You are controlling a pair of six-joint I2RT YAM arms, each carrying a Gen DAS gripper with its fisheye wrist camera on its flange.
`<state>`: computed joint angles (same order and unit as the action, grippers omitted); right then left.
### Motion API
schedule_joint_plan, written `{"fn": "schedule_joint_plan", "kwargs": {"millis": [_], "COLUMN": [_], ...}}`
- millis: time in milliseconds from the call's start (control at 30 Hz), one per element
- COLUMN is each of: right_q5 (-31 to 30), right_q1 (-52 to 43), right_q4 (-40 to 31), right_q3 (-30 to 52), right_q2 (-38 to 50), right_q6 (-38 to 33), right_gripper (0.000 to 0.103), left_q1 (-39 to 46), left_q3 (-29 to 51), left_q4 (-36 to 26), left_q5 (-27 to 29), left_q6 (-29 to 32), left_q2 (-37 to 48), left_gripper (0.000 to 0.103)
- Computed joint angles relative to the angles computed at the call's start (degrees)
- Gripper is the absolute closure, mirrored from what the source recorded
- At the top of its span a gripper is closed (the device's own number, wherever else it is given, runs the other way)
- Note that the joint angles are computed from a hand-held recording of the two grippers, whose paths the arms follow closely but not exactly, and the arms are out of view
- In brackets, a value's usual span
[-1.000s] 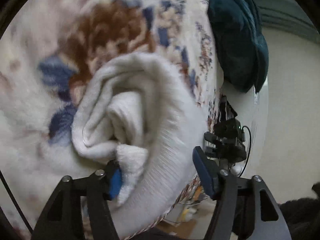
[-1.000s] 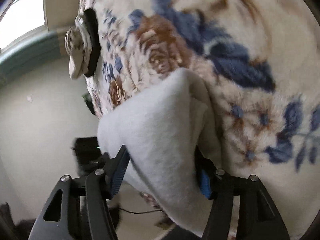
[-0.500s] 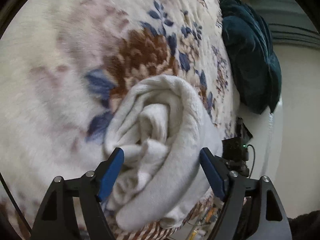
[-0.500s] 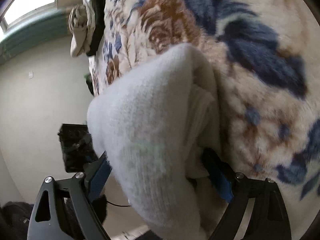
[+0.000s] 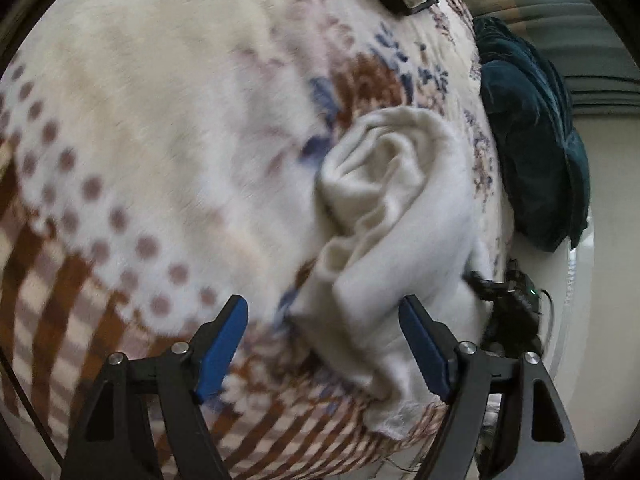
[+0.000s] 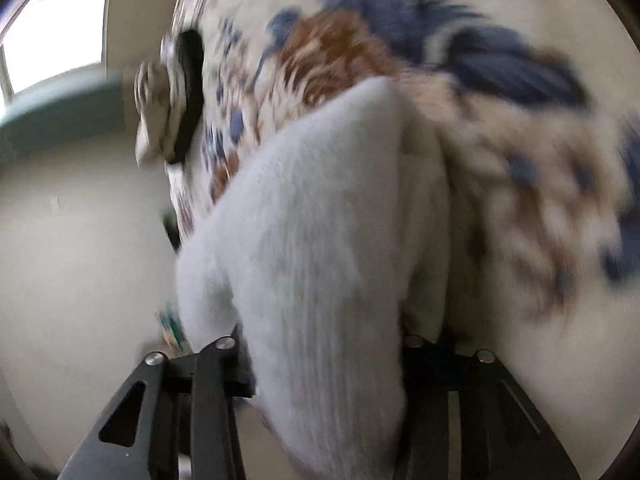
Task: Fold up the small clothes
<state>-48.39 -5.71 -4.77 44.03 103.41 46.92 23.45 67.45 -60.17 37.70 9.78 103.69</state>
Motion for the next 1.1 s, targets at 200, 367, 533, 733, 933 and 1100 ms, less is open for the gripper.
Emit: {"fn": "schedule_joint_plan", "kwargs": {"millis": [200, 367, 533, 733, 933, 1100], "right_q5": [10.84, 33.80, 16.69, 17.92, 9.17, 0.45], "right_q1": [6.34, 29.70, 22.24, 8.97, 2.33, 4.96], "right_q4": [32.04, 40.26, 2.92, -46.80, -57.66, -76.96], "right_q3": [-30.48, -43.62, -24.89, 9.80, 36.40, 62.39], "right_q2": [-22.72, -37.79, -37.11, -24.88, 7.09, 36.41], "right_q6": [41.00, 71.28, 44.91, -8.65, -43.83, -63.89], "right_gripper": [0.062, 0.057, 0.041, 0.019, 0.013, 0.013], "left_q1": [2.70, 5.22, 2.68, -1.92, -1.75, 0.38], "left_q3": [0.55, 5.48, 8.17, 2.85, -7.40, -14.68], "left_q4": [-4.56, -9.43, -9.15, -2.82, 4.31, 7.99], "left_q5": [-3.42, -3.57, -1.17, 4.27, 5.26, 3.76], "left_q6": [7.00, 12.36, 11.39, 3.83, -3.43, -9.67], "left_q2": [-0.27, 1.36, 3.35, 3.60, -2.41, -8.02], "left_gripper": [0.027, 0.027, 0.027, 0.027, 0.027, 0.027]}}
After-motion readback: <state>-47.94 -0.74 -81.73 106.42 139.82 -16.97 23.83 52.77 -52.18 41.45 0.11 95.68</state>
